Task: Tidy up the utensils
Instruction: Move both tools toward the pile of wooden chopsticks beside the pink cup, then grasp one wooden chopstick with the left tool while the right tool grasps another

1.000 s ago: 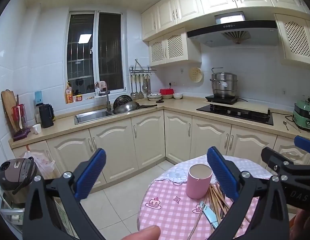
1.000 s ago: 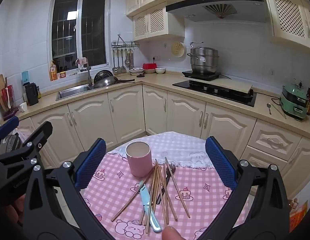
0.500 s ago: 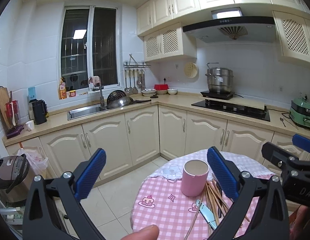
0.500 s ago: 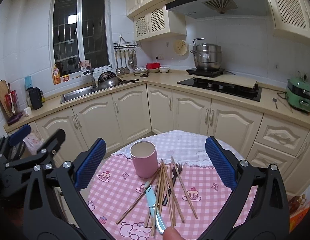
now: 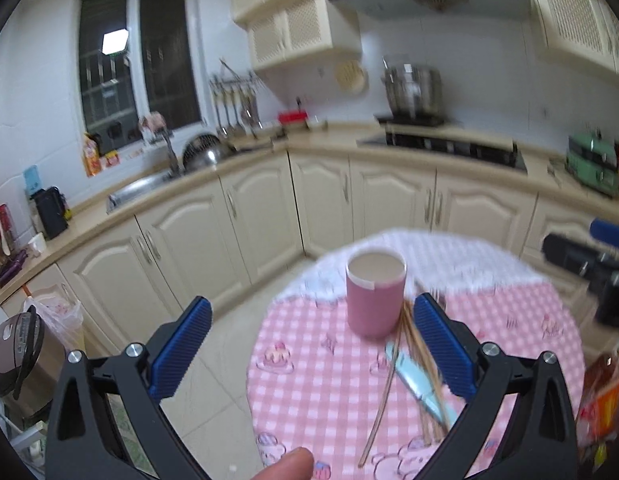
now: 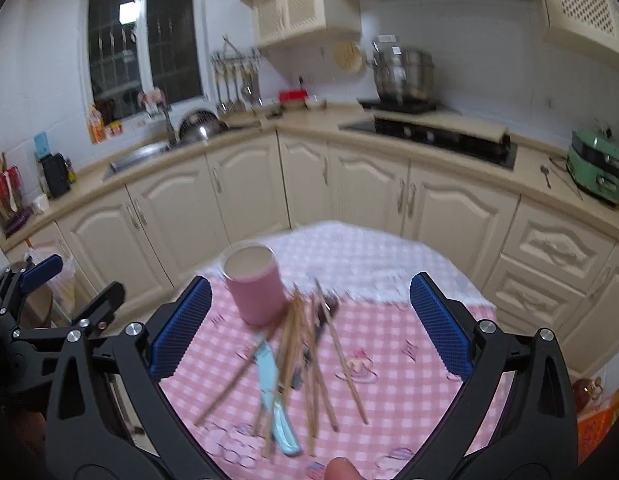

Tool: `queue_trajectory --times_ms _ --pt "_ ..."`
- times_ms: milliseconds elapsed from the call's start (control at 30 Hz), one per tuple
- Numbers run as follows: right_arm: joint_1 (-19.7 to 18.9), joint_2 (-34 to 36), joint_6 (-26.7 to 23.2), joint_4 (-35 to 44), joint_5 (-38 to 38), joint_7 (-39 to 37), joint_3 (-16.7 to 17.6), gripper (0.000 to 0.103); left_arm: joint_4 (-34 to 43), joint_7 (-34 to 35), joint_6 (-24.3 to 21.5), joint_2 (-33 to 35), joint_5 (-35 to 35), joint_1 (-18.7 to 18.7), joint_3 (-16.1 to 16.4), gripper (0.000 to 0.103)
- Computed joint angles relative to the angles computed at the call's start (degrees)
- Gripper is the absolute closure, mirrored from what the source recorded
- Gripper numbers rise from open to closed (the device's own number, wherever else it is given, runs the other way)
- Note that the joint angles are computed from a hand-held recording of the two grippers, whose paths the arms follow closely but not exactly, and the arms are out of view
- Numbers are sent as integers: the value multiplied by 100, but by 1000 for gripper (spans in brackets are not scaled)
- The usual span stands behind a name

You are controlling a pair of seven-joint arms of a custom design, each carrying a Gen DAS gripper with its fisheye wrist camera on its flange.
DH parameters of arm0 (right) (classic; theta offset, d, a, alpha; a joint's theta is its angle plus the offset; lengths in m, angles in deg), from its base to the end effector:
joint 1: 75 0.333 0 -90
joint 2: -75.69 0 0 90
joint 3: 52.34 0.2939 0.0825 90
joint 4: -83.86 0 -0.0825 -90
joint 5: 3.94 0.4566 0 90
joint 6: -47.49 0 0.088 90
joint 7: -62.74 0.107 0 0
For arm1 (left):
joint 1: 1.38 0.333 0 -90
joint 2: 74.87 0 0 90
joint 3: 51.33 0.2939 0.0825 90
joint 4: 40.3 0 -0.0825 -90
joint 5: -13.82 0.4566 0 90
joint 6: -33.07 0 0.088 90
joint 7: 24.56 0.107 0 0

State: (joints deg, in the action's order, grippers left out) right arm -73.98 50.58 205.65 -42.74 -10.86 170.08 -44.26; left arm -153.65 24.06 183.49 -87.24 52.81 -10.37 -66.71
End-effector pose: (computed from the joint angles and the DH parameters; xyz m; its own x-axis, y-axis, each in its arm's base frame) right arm 0.5435 0.1031 0.6355 0.0038 -0.9972 -0.0751 -0.5481 0.0607 -0.8342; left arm 0.5547 -0.2814 0.6179 -0.0945 -0.9852 -0.1429 -0.5211 0.1712 -0.8361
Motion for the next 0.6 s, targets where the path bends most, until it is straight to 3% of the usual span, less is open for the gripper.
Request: queue_trajectory --times_ms 300,600 --pt "331 927 -1352 593 625 -1036 -596 6 583 1720 -746 1095 -1350 -270 251 4" --pt "417 2027 -2318 1468 735 -1574 -783 6 1514 2998 -1314 2176 -2073 -368 266 4"
